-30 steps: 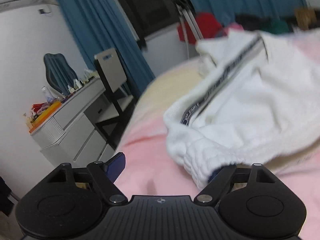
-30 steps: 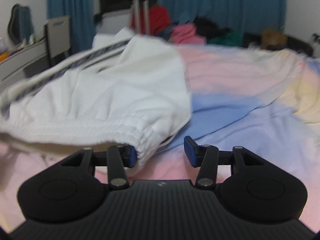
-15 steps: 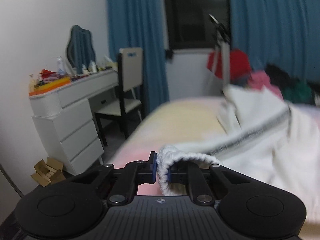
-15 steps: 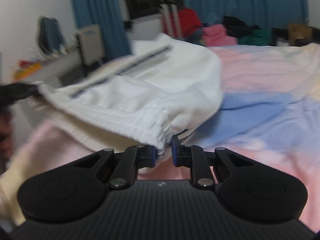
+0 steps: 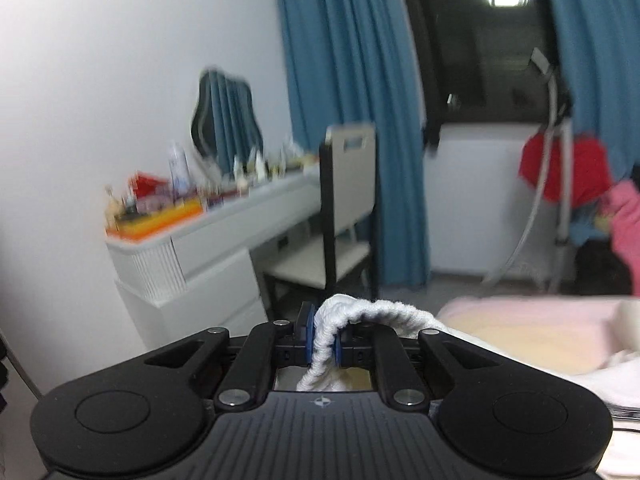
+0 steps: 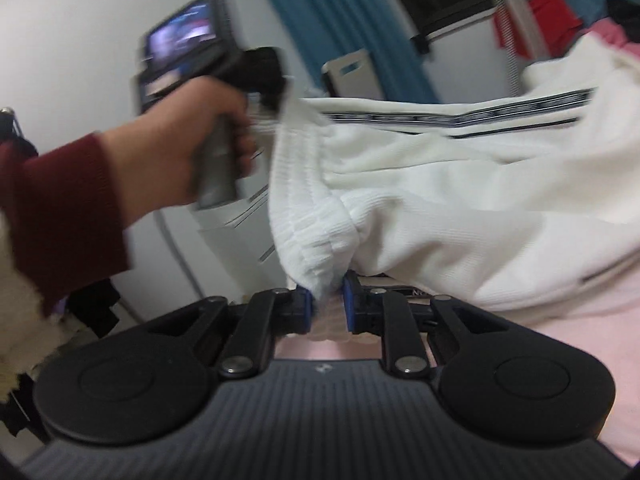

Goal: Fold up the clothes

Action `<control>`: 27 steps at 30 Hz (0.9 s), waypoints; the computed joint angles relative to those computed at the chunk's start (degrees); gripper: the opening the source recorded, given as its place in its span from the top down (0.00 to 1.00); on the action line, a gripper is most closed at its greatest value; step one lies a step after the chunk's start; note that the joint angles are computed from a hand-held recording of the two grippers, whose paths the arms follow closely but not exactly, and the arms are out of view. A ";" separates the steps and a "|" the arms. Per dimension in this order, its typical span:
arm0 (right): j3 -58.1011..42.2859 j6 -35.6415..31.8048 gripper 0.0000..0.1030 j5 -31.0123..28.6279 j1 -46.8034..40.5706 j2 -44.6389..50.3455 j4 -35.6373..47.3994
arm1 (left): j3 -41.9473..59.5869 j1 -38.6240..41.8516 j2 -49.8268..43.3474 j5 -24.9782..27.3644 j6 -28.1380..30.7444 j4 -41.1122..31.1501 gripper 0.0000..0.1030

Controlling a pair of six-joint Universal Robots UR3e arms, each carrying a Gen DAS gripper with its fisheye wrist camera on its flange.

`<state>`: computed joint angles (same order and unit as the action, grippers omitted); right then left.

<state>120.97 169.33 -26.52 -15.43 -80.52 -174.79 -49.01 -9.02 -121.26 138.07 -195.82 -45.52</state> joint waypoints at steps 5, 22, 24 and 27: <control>-9.77 1.87 0.80 -3.83 5.29 12.52 -2.63 | -4.57 6.32 -5.27 -8.22 -4.96 3.65 0.90; 1.53 -24.50 0.19 5.86 -6.16 -14.29 24.86 | -38.64 -0.83 23.24 -7.93 -8.24 11.21 0.11; 3.46 -30.95 0.18 8.03 -11.60 -21.91 33.38 | -39.11 -8.37 24.94 -3.51 -11.75 9.51 0.10; 3.08 -42.31 0.19 11.03 -20.59 -29.67 49.12 | -37.03 -23.28 22.32 5.48 -18.22 9.12 0.07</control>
